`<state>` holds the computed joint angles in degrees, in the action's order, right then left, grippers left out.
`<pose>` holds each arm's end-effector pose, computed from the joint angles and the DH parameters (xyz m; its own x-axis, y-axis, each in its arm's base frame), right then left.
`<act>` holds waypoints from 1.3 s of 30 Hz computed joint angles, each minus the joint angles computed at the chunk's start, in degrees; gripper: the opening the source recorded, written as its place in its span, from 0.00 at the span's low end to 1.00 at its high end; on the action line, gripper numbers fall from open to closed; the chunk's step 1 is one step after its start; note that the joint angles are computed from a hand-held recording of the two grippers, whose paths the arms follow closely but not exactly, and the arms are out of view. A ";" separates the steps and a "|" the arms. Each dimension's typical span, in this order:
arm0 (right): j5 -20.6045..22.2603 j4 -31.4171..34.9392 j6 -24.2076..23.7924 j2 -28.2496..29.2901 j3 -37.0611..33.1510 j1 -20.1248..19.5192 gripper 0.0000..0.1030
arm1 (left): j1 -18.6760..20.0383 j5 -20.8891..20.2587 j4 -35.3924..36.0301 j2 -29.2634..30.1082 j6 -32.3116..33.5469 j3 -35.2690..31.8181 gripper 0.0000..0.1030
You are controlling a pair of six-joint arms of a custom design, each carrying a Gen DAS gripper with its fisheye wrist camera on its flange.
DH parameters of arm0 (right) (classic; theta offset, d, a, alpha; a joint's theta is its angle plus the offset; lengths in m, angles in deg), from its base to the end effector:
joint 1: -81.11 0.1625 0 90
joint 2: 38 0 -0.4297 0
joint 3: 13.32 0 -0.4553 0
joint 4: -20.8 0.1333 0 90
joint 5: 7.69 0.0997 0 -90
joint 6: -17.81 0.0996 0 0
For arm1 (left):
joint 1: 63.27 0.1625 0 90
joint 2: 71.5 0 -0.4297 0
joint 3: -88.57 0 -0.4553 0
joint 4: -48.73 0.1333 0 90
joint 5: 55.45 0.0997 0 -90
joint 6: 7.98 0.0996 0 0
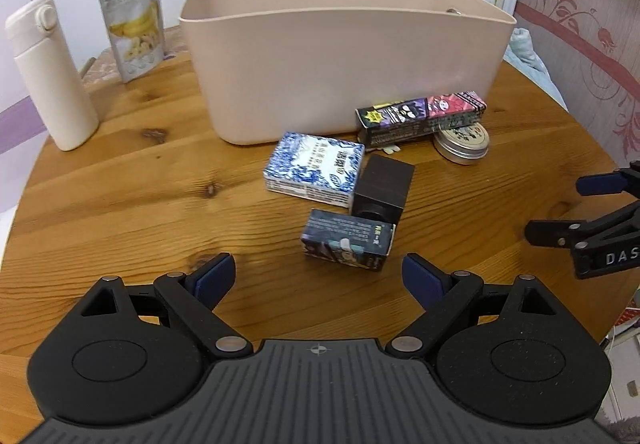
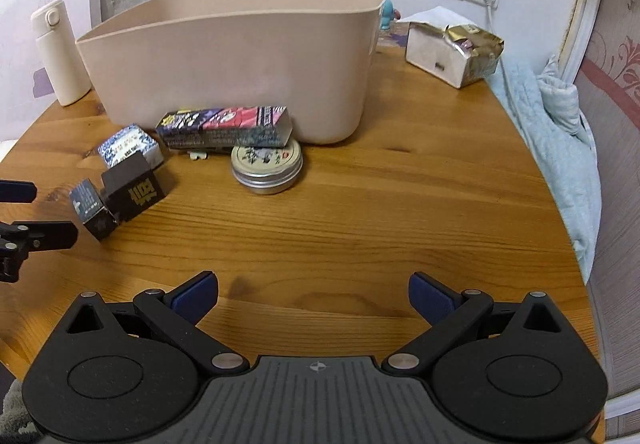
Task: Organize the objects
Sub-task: 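Move both open grippers back toward the remaining items on the table, then grasp the dark blue box with left gripper while right grips the round tin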
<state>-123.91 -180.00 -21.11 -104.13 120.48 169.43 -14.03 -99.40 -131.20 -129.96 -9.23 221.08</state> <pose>0.0752 -0.4831 0.1372 -0.7042 -0.2029 0.6804 -0.5411 0.7738 -0.3293 -0.1481 -0.4858 0.0517 -0.6679 0.2879 -0.6863 0.6136 0.7350 -0.2887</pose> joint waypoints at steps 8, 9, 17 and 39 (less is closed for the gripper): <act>-0.27 -2.79 -1.29 3.73 -1.69 0.32 1.00 | 1.92 -1.44 -1.27 3.08 1.06 -2.55 0.89; -0.03 -2.73 -1.13 3.89 -1.95 0.27 1.00 | 2.09 -1.28 -1.79 3.63 1.51 -2.86 0.89; 1.36 -6.49 -1.97 7.11 -4.49 0.02 1.00 | 2.99 -1.04 -6.55 5.45 7.48 -3.88 0.90; 2.74 -8.61 -2.26 10.87 -8.53 0.25 1.00 | 7.54 -2.11 -11.08 3.64 12.65 -5.07 0.80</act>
<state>-121.18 -188.61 -23.37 -93.26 111.96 169.69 -6.49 -101.51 -142.28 -126.32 3.42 216.01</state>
